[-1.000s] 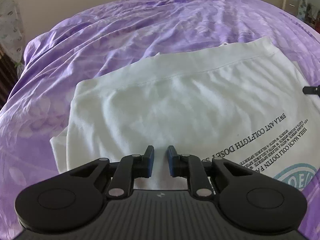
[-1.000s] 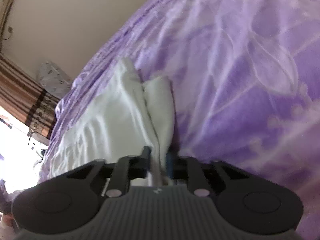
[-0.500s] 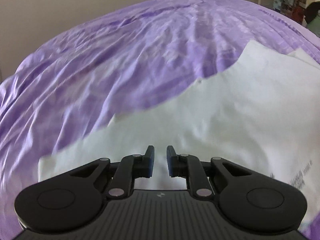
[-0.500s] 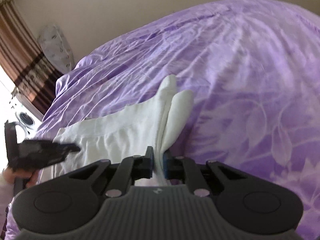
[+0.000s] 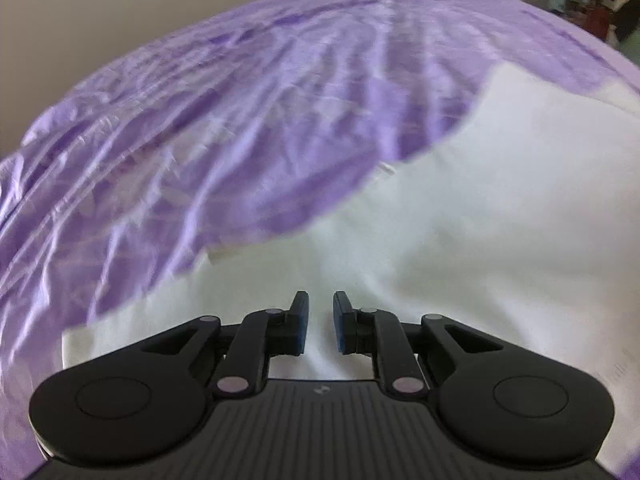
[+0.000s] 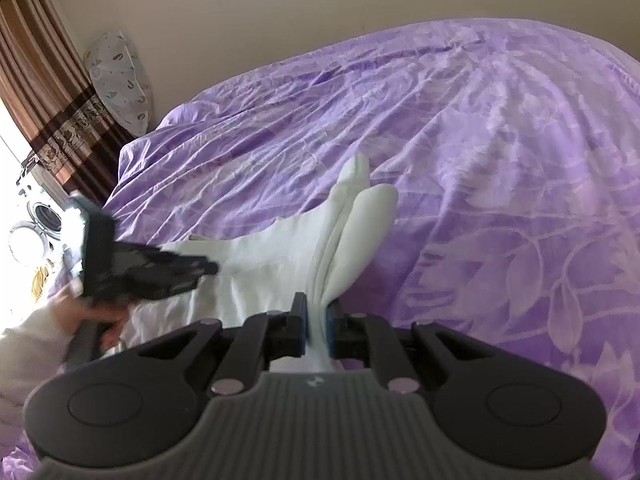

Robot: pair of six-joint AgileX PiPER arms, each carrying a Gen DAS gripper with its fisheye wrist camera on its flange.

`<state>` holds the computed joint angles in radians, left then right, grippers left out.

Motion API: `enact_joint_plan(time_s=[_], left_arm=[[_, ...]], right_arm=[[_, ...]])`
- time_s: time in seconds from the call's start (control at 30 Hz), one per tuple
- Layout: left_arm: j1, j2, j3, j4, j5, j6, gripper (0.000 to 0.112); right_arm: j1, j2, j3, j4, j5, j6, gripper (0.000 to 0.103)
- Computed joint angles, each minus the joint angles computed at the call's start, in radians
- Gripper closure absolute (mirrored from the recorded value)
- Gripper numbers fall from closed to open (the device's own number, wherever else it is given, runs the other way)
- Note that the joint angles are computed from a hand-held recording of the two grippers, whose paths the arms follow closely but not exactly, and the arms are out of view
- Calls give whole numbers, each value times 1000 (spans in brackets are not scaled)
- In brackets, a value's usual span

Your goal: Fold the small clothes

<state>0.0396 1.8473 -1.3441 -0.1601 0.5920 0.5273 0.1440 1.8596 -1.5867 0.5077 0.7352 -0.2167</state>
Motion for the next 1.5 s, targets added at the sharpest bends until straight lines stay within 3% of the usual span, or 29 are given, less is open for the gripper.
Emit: enact_joint_plan(time_s=[0.2, 0.43, 0.67, 0.8, 1.0, 1.07, 1.17, 1.23, 1.43, 1.5], left_arm=[[-18, -152, 192, -70, 47, 138, 96], [-54, -141, 301, -52, -30, 98, 98], [21, -293, 381, -206, 124, 254, 98], [-10, -350, 491, -161, 77, 226, 100], [20, -300, 531, -254, 23, 253, 106], [64, -314, 524, -302, 66, 297, 106], [147, -375, 509, -351, 194, 376, 105], [149, -414, 524, -328, 227, 394, 105], [77, -400, 628, -311, 100, 373, 105], [123, -418, 620, -338, 160, 401, 105]], right_arm=[[35, -26, 15, -38, -35, 84, 99], [79, -32, -40, -119, -10, 191, 99], [120, -17, -128, -190, 47, 237, 99], [131, -20, -126, -210, 41, 258, 99], [140, -13, -135, -217, 48, 281, 99], [147, -4, -149, -220, 57, 284, 99], [160, -1, -176, -241, 70, 279, 99], [165, -1, -184, -249, 71, 280, 100], [175, -6, -169, -248, 62, 305, 99], [177, -7, -177, -235, 75, 306, 99]])
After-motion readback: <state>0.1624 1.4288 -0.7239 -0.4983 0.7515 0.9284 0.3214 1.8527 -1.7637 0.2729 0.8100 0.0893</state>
